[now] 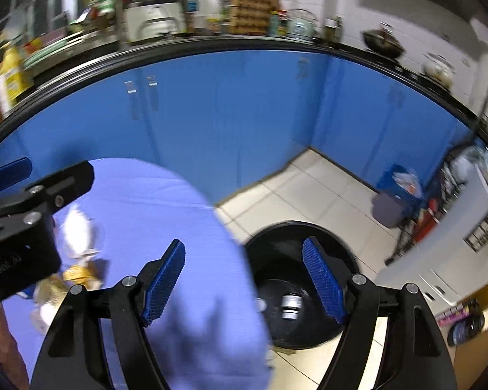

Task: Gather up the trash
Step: 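Move both grippers back over the table toward the remaining trash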

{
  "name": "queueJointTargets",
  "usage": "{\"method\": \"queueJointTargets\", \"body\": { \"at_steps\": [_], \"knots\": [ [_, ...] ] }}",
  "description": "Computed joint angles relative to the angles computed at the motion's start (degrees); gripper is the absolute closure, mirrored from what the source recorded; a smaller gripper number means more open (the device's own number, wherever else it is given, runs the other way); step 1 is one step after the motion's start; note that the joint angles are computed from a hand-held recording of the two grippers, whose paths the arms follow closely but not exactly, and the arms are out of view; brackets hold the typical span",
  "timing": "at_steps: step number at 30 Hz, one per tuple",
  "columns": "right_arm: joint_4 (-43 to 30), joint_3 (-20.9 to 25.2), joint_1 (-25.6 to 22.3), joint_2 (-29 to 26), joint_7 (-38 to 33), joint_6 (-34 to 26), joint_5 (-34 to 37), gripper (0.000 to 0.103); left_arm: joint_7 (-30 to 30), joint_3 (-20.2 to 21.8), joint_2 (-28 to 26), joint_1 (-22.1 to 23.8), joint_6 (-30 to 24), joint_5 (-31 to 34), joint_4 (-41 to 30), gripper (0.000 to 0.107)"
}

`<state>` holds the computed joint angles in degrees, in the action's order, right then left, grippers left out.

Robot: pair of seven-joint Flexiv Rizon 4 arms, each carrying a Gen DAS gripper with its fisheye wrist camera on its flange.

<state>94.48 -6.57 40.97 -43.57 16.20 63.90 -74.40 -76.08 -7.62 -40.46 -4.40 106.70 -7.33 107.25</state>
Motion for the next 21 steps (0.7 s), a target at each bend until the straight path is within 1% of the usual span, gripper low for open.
{"method": "queueJointTargets", "body": {
  "at_steps": [5, 10, 14, 18, 21],
  "knots": [
    [-5.37, 0.97, 1.80, -3.63, -5.46, 1.73, 2.46, 0.030, -2.40, -0.93, 2.60, 5.52, 2.97, 1.29, 5.62, 0.014],
    [-8.97, 0.14, 4.73, -6.43, -10.15, 3.82, 5.65, 0.030, -4.40, 0.73, 4.07, 8.46, 4.46, 1.74, 9.45, 0.014],
    [-11.88, -0.10, 6.42, -9.09, -14.74, 6.01, 9.74, 0.030, -5.99, 0.56, 4.39, 12.04, 5.18, 2.99, 12.24, 0.014],
    [-14.68, -0.47, 8.03, -11.70, -19.62, 5.97, 14.44, 0.030, -6.76, 1.38, 3.82, 13.55, 5.05, 3.43, 13.58, 0.014],
    [-17.68, -0.24, 8.47, -14.15, -23.66, 4.26, 18.75, 0.030, -7.28, -0.12, 3.22, 16.73, 4.38, 4.69, 14.50, 0.014]
  ]
}}
